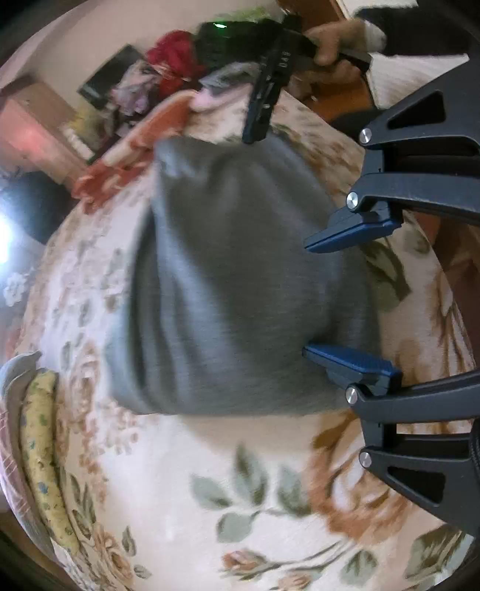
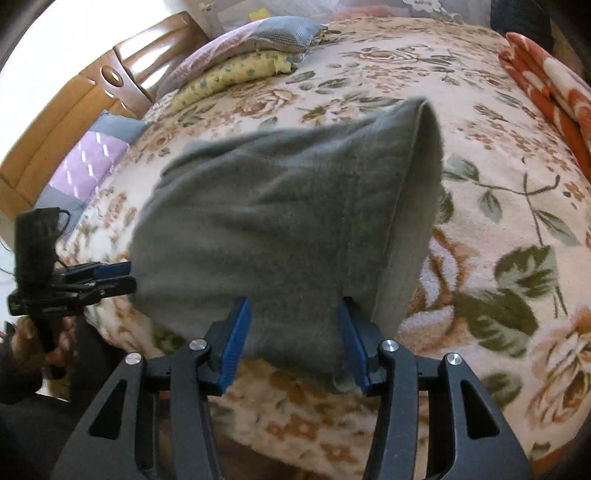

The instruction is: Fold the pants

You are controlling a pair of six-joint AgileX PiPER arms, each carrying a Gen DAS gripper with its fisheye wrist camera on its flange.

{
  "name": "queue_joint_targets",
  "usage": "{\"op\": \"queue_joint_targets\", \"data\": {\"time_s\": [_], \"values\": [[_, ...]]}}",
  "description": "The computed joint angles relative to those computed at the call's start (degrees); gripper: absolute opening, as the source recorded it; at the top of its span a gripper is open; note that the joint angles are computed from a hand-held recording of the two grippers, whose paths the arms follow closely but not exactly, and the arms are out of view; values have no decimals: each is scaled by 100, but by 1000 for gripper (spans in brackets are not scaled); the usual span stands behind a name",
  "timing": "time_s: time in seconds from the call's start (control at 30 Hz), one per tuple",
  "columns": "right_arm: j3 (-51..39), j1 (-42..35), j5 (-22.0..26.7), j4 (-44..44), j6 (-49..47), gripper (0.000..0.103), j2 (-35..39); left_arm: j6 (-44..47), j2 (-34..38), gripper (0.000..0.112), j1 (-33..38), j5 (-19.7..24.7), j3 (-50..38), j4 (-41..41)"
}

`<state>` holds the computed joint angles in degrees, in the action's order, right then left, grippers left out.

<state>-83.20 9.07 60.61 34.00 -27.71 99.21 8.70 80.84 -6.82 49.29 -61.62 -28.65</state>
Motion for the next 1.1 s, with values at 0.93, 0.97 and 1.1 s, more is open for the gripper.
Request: {"op": "queue_joint_targets", "data": {"time_s": [0.93, 0.97, 1.1], "values": [[-615, 45, -422, -189, 663, 57, 476, 79, 3064, 48, 640, 1274, -3985, -205], [-820, 58, -338, -109, 596, 58, 462, 206, 2767, 48, 718, 1124, -3580, -324], [-2140, 327, 202, 60, 628, 64, 996, 366, 1588, 51, 1068, 558, -1899, -619]]}}
